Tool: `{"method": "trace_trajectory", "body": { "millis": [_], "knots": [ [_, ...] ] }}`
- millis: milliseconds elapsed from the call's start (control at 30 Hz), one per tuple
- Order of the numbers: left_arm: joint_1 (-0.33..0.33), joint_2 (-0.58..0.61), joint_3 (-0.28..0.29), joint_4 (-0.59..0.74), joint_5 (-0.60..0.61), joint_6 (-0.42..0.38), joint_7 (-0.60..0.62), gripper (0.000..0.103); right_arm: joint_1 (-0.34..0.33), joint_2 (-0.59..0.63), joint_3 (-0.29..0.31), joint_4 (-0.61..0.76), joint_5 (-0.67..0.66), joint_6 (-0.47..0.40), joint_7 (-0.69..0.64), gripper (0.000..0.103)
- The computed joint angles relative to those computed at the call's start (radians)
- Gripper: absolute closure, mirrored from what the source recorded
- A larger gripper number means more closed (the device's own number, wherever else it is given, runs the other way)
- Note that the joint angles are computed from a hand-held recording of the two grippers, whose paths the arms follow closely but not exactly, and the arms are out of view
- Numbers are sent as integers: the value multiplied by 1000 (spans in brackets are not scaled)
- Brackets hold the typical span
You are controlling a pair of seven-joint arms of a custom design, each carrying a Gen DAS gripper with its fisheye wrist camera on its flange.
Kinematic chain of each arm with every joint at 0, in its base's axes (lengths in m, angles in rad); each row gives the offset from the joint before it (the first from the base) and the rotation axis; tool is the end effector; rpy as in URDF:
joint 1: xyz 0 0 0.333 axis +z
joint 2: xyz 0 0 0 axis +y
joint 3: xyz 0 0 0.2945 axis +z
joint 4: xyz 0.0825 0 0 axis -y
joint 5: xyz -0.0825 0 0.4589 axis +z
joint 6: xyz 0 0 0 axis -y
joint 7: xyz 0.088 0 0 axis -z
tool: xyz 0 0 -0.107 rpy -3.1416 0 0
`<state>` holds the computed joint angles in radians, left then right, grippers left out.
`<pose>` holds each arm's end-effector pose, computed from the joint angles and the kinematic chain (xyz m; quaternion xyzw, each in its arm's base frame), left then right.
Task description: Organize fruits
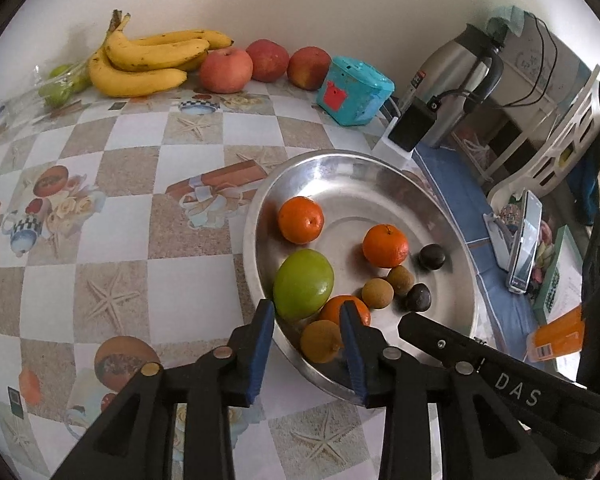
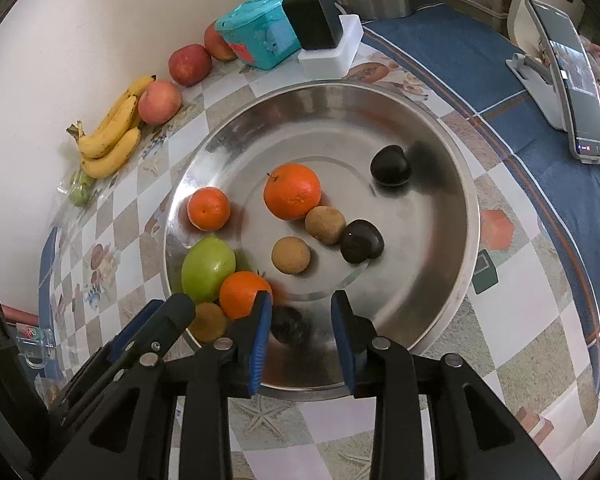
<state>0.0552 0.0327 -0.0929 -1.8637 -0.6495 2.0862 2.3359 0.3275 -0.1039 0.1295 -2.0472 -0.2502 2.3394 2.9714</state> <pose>0.6615 -0.0546 0.4773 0.4742 -0.8255 0.3038 0.0380 0.5680 0.2766 0.4795 -0.3650 0.9037 -0.0826 0.2083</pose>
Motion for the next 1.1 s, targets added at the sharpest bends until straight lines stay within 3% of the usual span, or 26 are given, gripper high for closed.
{"method": "trace_trajectory", "body": {
  "millis": [133,233,267,367,500,533,600,767,900,1000,1100],
  "knots": [
    [9,-8,9,-3,-3,15,-24,65,2,0,3,7,-10,-2,3,71],
    [11,-13,13,-16,72,93,-95,50,8,6,8,18,-22,-4,4,71],
    [10,-14,13,-24,114,133,-126,46,10,8,10,21,-27,0,4,71],
    [9,-4,17,-36,297,238,-255,45,24,34,18,49,-39,-10,-15,63],
    [27,20,31,-20,428,256,-385,36,46,61,20,75,-54,-2,-38,62],
    [32,19,34,-22,453,264,-411,35,51,68,21,83,-60,-7,-45,60],
    [41,9,39,-38,490,285,-437,34,62,82,21,98,-66,-16,-62,44],
    [54,-33,43,-94,550,351,-453,34,83,100,21,114,-76,-23,-79,42],
    [61,-103,45,-181,631,452,-467,34,100,103,25,123,-122,-46,-65,15],
    [71,-142,40,-228,751,509,-515,34,112,105,29,134,-158,-79,-58,11],
    [62,-162,57,-236,683,497,-454,34,118,101,29,134,-182,-78,-42,11]
  ]
}}
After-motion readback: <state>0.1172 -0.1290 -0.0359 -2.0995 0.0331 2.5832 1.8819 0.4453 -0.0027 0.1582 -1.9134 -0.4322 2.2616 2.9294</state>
